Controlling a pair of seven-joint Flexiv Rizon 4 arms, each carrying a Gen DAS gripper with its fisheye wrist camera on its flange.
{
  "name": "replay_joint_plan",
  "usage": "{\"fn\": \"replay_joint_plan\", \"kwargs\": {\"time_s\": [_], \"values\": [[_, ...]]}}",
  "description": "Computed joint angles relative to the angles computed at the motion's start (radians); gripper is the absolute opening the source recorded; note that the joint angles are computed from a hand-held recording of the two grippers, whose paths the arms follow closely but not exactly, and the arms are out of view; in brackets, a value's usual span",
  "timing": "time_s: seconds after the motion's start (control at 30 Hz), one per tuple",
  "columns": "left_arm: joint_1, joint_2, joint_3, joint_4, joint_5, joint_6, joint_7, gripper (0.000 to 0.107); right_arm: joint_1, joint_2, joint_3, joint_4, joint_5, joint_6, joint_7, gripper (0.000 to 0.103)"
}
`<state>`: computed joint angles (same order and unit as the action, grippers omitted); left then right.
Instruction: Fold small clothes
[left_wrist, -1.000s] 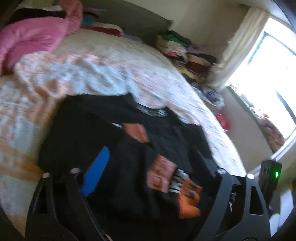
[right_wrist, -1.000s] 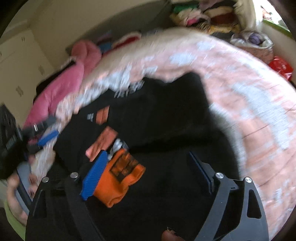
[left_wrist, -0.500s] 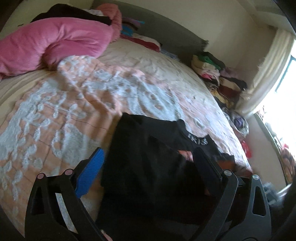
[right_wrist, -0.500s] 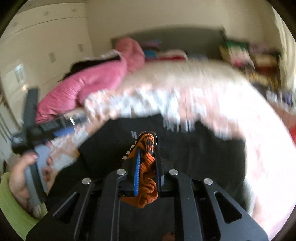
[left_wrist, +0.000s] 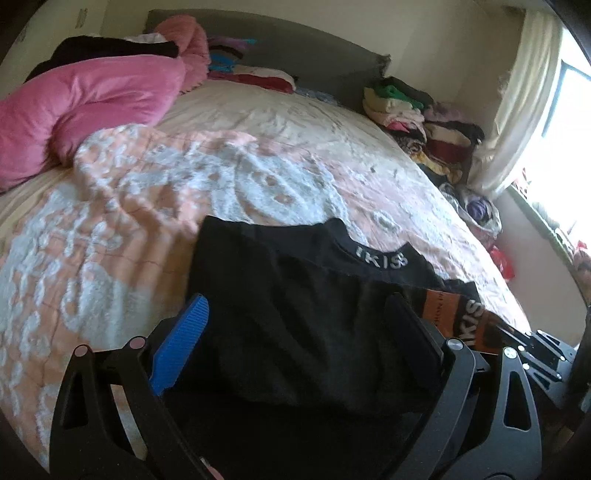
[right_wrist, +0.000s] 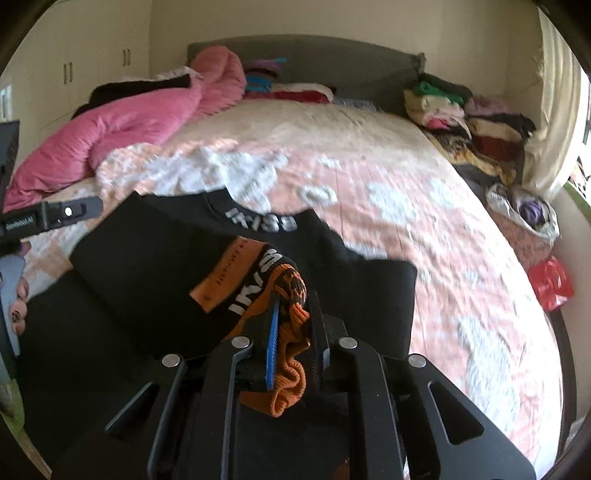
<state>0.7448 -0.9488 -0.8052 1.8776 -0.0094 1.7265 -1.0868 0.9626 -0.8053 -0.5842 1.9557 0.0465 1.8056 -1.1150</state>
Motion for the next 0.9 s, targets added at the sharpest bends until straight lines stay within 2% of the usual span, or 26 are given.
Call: {"fn": "replay_joint_plan", "kwargs": {"time_s": [0.07, 0.13, 0.2, 0.3, 0.33, 0.37, 0.4, 0.43, 0.53, 0.6, 0.67, 0.7, 0.8, 0.87, 0.9], "values": [[-0.013, 0.000, 0.008, -0.004, 0.005, -0.016, 0.014, 0.090, 0.039, -0.026, -0.041, 0.001, 0.020, -0.022, 0.024, 0.017], [-0.023, 0.000, 0.017, -0.004, 0.002, -0.019, 0.026, 0.090, 0.092, -0.058, -0.105, 0.009, 0.034, -0.045, 0.063, 0.025], [-0.030, -0.001, 0.022, -0.004, -0.003, -0.031, 0.039, 0.089, 0.108, -0.064, -0.128, 0.027, 0.044, -0.037, 0.093, 0.033], [-0.037, -0.003, 0.024, -0.009, -0.016, -0.062, 0.067, 0.083, 0.121, -0.060, -0.139, 0.054, 0.063, -0.007, 0.117, 0.039], [-0.038, -0.002, 0.023, -0.008, -0.024, -0.073, 0.078, 0.076, 0.116, -0.053, -0.132, 0.060, 0.067, 0.004, 0.118, 0.039], [-0.040, -0.001, 0.025, -0.009, -0.032, -0.090, 0.093, 0.068, 0.108, -0.044, -0.117, 0.063, 0.069, 0.015, 0.116, 0.039], [-0.052, 0.006, 0.039, -0.012, -0.043, -0.115, 0.108, 0.064, 0.083, -0.027, -0.083, 0.059, 0.072, 0.024, 0.103, 0.039], [-0.068, 0.015, 0.058, -0.015, -0.056, -0.130, 0.120, 0.061, 0.031, 0.002, -0.015, 0.054, 0.050, 0.039, 0.101, 0.040], [-0.117, 0.036, 0.122, -0.022, -0.092, -0.157, 0.147, 0.058, -0.086, 0.037, 0.139, 0.017, 0.013, 0.055, 0.070, 0.044], [-0.108, 0.033, 0.118, -0.014, -0.120, -0.162, 0.168, 0.058, -0.159, 0.047, 0.234, -0.014, -0.020, 0.044, 0.053, 0.044], [-0.100, 0.032, 0.108, -0.006, -0.144, -0.163, 0.190, 0.058, -0.205, 0.047, 0.294, -0.035, -0.044, 0.031, 0.045, 0.045], [-0.099, 0.035, 0.109, -0.003, -0.155, -0.162, 0.201, 0.058, -0.208, 0.048, 0.300, -0.040, -0.050, 0.009, 0.048, 0.048], [-0.096, 0.035, 0.102, 0.005, -0.180, -0.158, 0.226, 0.058, -0.204, 0.039, 0.280, -0.066, -0.079, -0.153, 0.118, 0.049], [-0.094, 0.036, 0.099, 0.010, -0.190, -0.157, 0.239, 0.058, -0.252, 0.030, 0.327, -0.060, -0.088, -0.124, 0.137, 0.049], [-0.095, 0.036, 0.098, 0.011, -0.193, -0.155, 0.245, 0.058, -0.249, 0.030, 0.323, -0.050, -0.094, -0.105, 0.150, 0.049]]}}
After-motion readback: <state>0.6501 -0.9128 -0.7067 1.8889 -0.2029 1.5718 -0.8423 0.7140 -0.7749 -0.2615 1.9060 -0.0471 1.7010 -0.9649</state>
